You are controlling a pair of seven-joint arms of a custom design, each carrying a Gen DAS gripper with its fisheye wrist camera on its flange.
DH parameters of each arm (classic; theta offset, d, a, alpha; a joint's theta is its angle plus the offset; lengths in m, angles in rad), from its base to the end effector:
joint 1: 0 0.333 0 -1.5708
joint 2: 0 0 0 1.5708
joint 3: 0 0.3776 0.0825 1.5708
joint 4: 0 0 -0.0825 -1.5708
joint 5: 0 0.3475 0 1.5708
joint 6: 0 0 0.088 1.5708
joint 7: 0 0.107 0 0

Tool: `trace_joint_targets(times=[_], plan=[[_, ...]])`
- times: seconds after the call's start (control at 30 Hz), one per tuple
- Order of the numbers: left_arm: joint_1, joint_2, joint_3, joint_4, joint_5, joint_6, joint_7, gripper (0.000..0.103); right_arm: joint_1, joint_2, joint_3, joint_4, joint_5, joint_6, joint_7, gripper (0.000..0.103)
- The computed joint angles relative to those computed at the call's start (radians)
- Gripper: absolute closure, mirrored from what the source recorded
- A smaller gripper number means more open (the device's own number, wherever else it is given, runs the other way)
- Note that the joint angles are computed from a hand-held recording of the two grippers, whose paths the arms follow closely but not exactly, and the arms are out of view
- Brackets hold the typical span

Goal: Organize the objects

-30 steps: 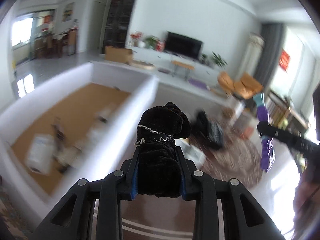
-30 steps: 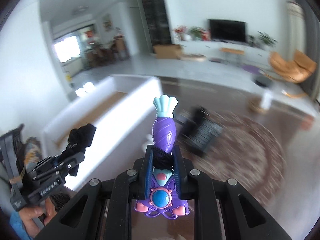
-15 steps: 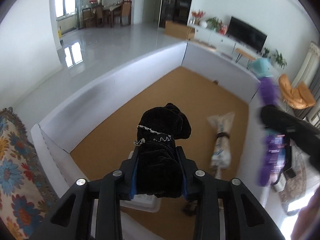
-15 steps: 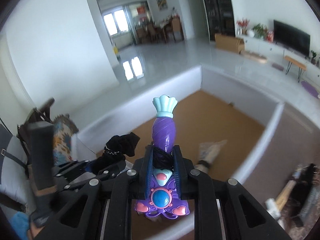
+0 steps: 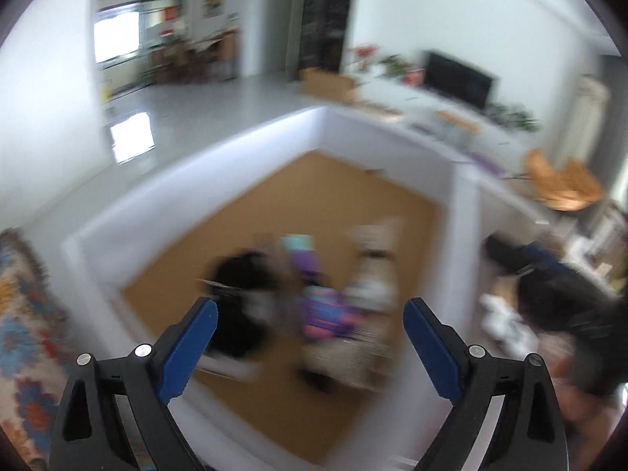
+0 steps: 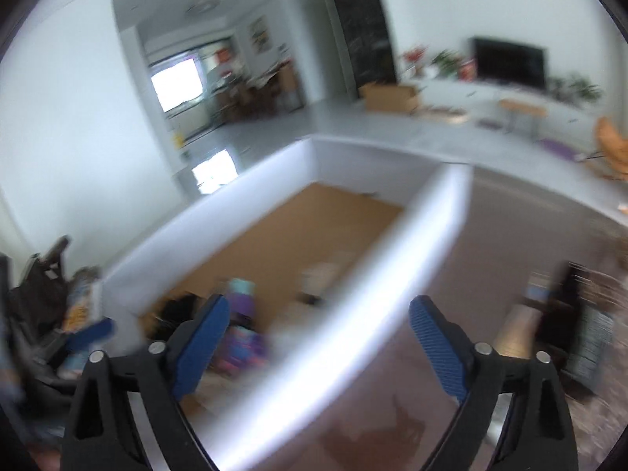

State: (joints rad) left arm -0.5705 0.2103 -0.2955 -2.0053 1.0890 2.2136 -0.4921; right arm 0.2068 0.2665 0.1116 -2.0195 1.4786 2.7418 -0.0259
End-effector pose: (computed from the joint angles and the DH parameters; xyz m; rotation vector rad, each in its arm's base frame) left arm 0.4088 -0.4189 0.4523 -2.1185 1.2295 -0.6737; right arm 0.5816 0.1451 0.4253 -1.9908 1.0467 -0.2485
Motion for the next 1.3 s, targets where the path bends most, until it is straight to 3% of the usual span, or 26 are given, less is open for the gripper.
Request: trace_joint_targets(times=[0.13,0.23,0.3,0.43,0.53,0.6,0.7,0.8,1.03,1.3], plan=[[-0.058,0.097,-0.013,0.140,0.131,0.099,0.039,0.006,-0.077,-0.009,-0.070,-0.079,0.134,0.082,-0.227,0.007],[-0.105,0.205,-0.007,0.269,0.139,0.177,0.139,0.005,-0.136,0.016,-0.128,-0.112,0.169,0.146,-0.326,0.007],[-0.138,0.307,-0.004,0.388,0.098,0.181,0.242,0.005,-0.177,0.048,-0.159,-0.117,0.178,0.184,-0.364,0.007],[-0.181,0.471,0.005,0.577,-0.037,0.131,0.417,0.005,-0.273,0.104,-0.194,-0.123,0.052,0.173,-0.217,0.007],[-0.206,0.546,0.031,0.657,-0.107,0.103,0.468,0.005,-0.346,0.109,-0.180,-0.107,0.022,0.117,-0.145,0.007],[-0.235,0.576,0.053,0.696,-0.147,0.066,0.484,0.005,-0.350,0.131,-0.170,-0.086,0.016,0.134,-0.126,0.005],[-0.262,0.577,0.103,0.688,-0.177,0.044,0.474,0.005,-0.322,0.160,-0.146,-0.074,-0.021,0.246,-0.088,0.000],[-0.289,0.584,0.140,0.688,-0.206,0.014,0.469,0.005,-0.338,0.155,-0.123,-0.080,-0.032,0.253,-0.073,0.000],[-0.283,0.570,0.156,0.651,-0.243,0.032,0.424,0.005,-0.350,0.155,-0.110,-0.083,-0.019,0.257,-0.090,0.000],[-0.285,0.583,0.151,0.674,-0.260,0.002,0.454,0.000,-0.353,0.152,-0.109,-0.087,-0.008,0.258,-0.102,0.000]])
